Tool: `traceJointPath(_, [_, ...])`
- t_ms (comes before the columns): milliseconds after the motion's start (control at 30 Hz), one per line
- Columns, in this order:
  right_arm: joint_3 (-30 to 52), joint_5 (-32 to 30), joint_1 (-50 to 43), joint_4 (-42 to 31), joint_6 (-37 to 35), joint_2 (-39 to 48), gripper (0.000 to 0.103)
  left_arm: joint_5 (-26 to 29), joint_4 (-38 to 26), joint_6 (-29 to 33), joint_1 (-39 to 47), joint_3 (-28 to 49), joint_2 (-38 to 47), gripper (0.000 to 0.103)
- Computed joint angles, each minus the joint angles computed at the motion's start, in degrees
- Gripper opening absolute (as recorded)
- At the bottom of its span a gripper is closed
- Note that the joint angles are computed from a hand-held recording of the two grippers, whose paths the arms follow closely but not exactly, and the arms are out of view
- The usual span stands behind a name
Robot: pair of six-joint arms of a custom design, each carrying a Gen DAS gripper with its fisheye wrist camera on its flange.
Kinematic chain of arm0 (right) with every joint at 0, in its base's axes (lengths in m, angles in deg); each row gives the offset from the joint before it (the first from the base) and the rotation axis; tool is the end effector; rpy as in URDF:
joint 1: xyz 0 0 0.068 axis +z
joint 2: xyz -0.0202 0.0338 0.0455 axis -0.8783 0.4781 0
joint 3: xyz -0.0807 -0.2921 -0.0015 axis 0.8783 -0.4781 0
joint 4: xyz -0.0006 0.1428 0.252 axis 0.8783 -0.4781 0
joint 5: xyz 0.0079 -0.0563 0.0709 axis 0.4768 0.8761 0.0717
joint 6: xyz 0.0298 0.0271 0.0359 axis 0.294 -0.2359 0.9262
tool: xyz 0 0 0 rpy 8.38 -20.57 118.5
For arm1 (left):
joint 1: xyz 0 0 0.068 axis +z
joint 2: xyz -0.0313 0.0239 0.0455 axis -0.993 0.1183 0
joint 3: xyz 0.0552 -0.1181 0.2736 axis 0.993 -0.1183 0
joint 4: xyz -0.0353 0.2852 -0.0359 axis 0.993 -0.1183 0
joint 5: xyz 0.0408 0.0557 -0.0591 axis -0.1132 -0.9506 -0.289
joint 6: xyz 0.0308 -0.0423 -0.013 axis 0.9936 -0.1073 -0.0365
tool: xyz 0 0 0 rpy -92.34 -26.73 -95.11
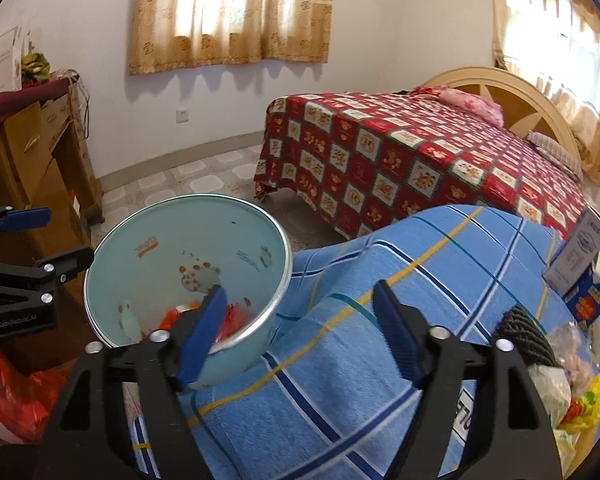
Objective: Collect trash
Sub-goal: 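Move both open tools back over the trash on the bedspread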
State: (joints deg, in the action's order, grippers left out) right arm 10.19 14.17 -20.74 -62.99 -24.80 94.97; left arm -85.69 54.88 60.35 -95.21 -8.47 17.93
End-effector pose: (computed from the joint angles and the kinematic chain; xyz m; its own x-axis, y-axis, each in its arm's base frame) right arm 0.2921 0.2237 0.2231 -0.6560 0.0172 -0.7545 0.1109 0.9911 -0.0738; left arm 0.3036 -0.0659 0.1746 -0.5915 0.4209 -0.6877 0.4225 0.8883 0.1802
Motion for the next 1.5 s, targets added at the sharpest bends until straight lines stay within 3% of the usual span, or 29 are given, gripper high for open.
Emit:
traceJointPath(100, [-1.64,0.83,0.48,0.11,1.48,-1.24,0.086,0.23,0.77,0.05,0.17,-0.6,-0.42,0.097])
traceJointPath(400, [-4.8,2.8,1.9,-2.3,6.74,-4.57,0.09,0.07,1.0,0.33,-0.54,-1.35,0.05,0.097])
traceJointPath(700, [-7.27,7.17,5.39,-7.1,12.51,-7.78,0.093,-2.42,8.9,1.65,-3.39,-6.39,-2.31,0.097])
traceJointPath(933, [-8.43,13.17,10.66,-16.23,19.66,-12.78,0.094,-5.13,4.0,2.33,-6.7,-5.35,-1.73,0.097])
traceJointPath(1167, [-10.96,19.01,17.34,-37.64,40.57,-20.49,0.095,-6.04,3.37,1.59,-11.38,-7.07,-2.88,0.097])
traceJointPath(1233, [-12.16,19.46,20.08,-46.16,50.29,-22.68,0.095,-6.85,3.64,1.25,-13.5,-7.96,-4.0,0.097])
traceJointPath(1500, [-18.36,14.05,29.47,-69.29,81.79,-27.74,0.095,-12.49,2.75,-3.52,-24.94,-8.96,-6.38,0.097])
